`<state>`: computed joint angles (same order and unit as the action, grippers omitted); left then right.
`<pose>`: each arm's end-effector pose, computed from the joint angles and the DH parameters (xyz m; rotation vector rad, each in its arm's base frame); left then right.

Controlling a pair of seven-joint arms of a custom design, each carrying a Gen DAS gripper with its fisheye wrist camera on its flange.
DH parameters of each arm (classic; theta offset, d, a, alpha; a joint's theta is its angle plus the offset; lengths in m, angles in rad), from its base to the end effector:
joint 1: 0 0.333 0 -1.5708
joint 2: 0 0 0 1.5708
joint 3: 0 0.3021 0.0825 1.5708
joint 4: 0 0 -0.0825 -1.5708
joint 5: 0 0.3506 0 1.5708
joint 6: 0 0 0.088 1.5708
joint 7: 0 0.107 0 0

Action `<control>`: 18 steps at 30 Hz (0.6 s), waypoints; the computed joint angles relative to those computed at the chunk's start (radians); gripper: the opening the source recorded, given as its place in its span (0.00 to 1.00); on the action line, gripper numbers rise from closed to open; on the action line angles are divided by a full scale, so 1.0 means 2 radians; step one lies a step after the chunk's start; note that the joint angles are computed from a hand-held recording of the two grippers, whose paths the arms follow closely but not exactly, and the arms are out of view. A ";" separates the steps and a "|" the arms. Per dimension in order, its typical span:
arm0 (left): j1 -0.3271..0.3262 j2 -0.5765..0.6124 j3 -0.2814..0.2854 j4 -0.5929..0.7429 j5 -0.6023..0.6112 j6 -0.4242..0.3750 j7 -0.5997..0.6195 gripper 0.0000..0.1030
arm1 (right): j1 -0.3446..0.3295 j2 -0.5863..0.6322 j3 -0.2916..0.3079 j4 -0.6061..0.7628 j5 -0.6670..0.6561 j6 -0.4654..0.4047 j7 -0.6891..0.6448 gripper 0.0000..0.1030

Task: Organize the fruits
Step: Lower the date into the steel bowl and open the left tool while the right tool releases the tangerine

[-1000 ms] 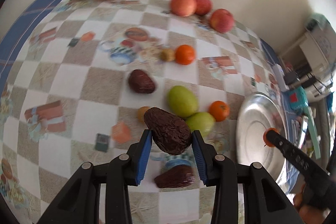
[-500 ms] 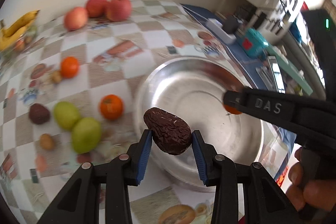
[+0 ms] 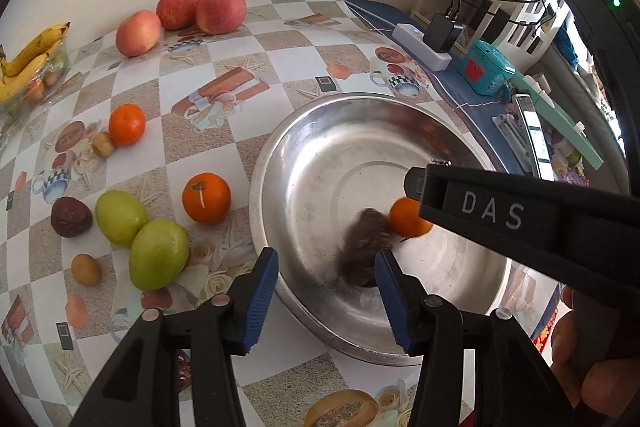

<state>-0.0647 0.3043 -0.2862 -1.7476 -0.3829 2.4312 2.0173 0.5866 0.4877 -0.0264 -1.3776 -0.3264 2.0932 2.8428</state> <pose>0.6050 -0.2038 0.4479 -1.5032 2.6050 -0.8287 0.5863 0.3536 0.4568 -1.3600 2.5042 -0.4038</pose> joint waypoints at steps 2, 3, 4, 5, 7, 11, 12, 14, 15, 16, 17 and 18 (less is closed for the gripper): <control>0.001 0.000 0.001 0.001 -0.001 -0.002 -0.005 0.54 | 0.000 0.001 0.000 0.001 0.001 -0.001 -0.002 0.45; 0.001 0.001 0.003 0.002 0.001 -0.002 -0.012 0.58 | -0.001 0.001 0.001 0.001 0.001 -0.001 -0.003 0.45; -0.001 0.001 0.007 0.003 0.008 -0.002 -0.023 0.60 | -0.001 0.001 0.001 0.002 0.002 -0.002 -0.004 0.45; -0.003 0.001 0.010 0.003 0.016 0.000 -0.033 0.62 | -0.001 0.002 0.001 0.002 0.003 -0.003 -0.005 0.50; -0.006 0.003 0.018 0.005 0.035 0.003 -0.059 0.64 | -0.001 0.002 0.001 0.003 0.004 -0.004 -0.006 0.58; -0.004 0.010 0.030 0.014 0.068 -0.001 -0.114 0.67 | 0.000 0.004 0.001 0.006 0.004 -0.008 -0.009 0.58; -0.002 0.011 0.032 0.017 0.074 -0.002 -0.127 0.67 | 0.000 0.005 0.001 0.007 0.004 -0.009 -0.010 0.58; 0.003 0.013 0.034 0.021 0.079 -0.007 -0.149 0.70 | 0.000 0.007 0.001 0.011 0.005 -0.012 -0.015 0.58; 0.006 0.014 0.036 0.023 0.082 -0.008 -0.160 0.72 | 0.000 0.010 0.002 0.015 0.005 -0.014 -0.019 0.58; 0.009 0.015 0.038 0.025 0.085 -0.010 -0.172 0.73 | 0.001 0.013 0.003 0.020 0.005 -0.016 -0.024 0.58; 0.011 0.016 0.041 0.027 0.091 -0.013 -0.185 0.75 | 0.002 0.018 0.003 0.027 0.005 -0.019 -0.031 0.58; 0.011 0.016 0.047 0.029 0.103 -0.016 -0.203 0.75 | 0.004 0.022 0.004 0.034 0.005 -0.022 -0.038 0.58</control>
<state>-0.0427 0.3367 -0.1915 -1.6891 -0.1761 2.3985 1.6105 0.5937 0.5313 -0.0189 -1.3094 -0.3157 2.0498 2.7672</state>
